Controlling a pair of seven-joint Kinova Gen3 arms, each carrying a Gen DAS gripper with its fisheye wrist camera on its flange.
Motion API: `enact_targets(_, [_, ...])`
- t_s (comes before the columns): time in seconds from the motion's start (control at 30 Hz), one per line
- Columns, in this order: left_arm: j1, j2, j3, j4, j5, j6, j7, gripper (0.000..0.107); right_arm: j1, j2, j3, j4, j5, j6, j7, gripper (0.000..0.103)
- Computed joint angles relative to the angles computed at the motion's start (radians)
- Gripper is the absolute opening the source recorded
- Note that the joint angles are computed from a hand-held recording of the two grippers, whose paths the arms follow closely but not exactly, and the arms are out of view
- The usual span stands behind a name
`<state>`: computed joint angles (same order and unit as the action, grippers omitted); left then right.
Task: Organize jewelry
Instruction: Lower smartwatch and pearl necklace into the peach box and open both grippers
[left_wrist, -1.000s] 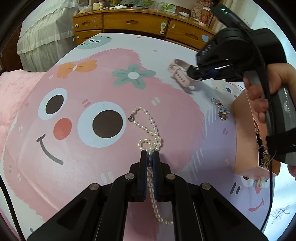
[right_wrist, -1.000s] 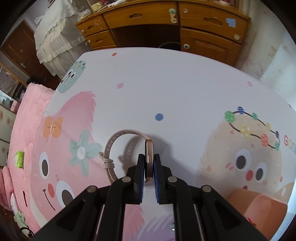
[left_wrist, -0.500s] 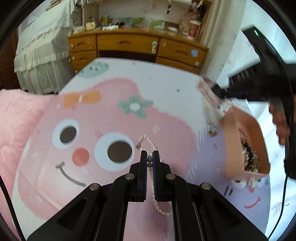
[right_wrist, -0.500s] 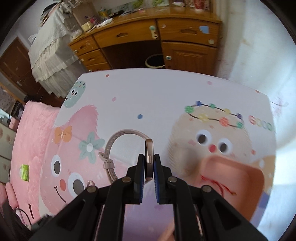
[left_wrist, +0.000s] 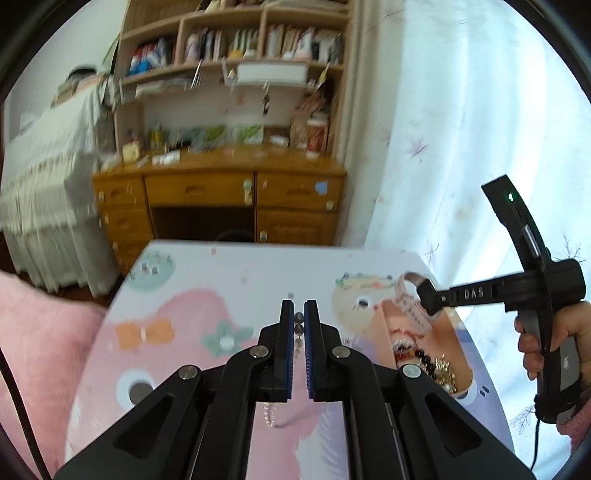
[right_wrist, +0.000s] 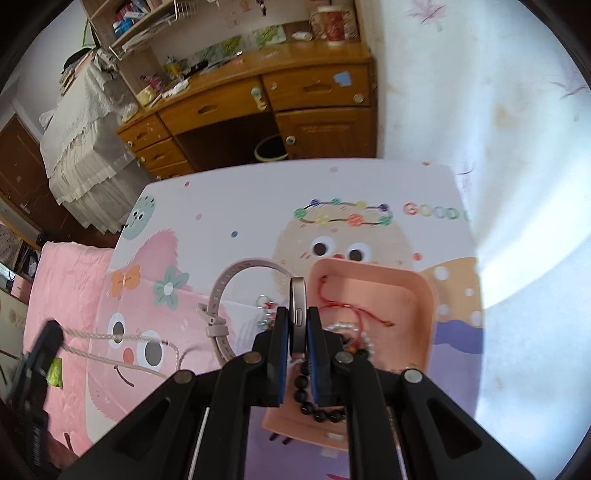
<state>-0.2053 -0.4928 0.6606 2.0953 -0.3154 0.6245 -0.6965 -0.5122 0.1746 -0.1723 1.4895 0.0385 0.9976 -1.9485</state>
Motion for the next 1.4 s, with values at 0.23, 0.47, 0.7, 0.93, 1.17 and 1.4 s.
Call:
enact_targets(0.23, [-0.025, -0.009, 0.034, -0.086, -0.007, -0.04, -0.023, 0.003, 0.036, -0.083, 0.007, 0.043, 0.008, -0.01, 0.001, 0.009])
enact_targets(0.47, [-0.064, 0.033, 0.085, -0.148, 0.003, -0.131, -0.081, 0.003, 0.076, -0.135, 0.008, 0.084, 0.006, -0.012, 0.0, 0.009])
enact_targets(0.7, [-0.107, 0.109, 0.166, -0.163, 0.024, -0.232, -0.1, 0.003, 0.105, -0.156, 0.007, 0.15, 0.006, -0.021, 0.015, 0.009])
enact_targets(0.93, [-0.075, 0.218, 0.201, -0.143, 0.025, -0.309, -0.082, 0.003, 0.123, -0.151, 0.008, 0.234, -0.061, -0.062, 0.048, 0.009])
enact_targets(1.17, [-0.082, 0.336, 0.303, -0.161, -0.077, -0.236, 0.022, 0.023, 0.111, -0.11, 0.003, 0.275, -0.07, -0.058, 0.038, 0.011])
enact_targets(1.4, [0.074, 0.367, 0.124, -0.159, -0.011, -0.184, -0.012, 0.04, 0.113, -0.131, 0.008, 0.28, -0.087, -0.079, 0.029, 0.034])
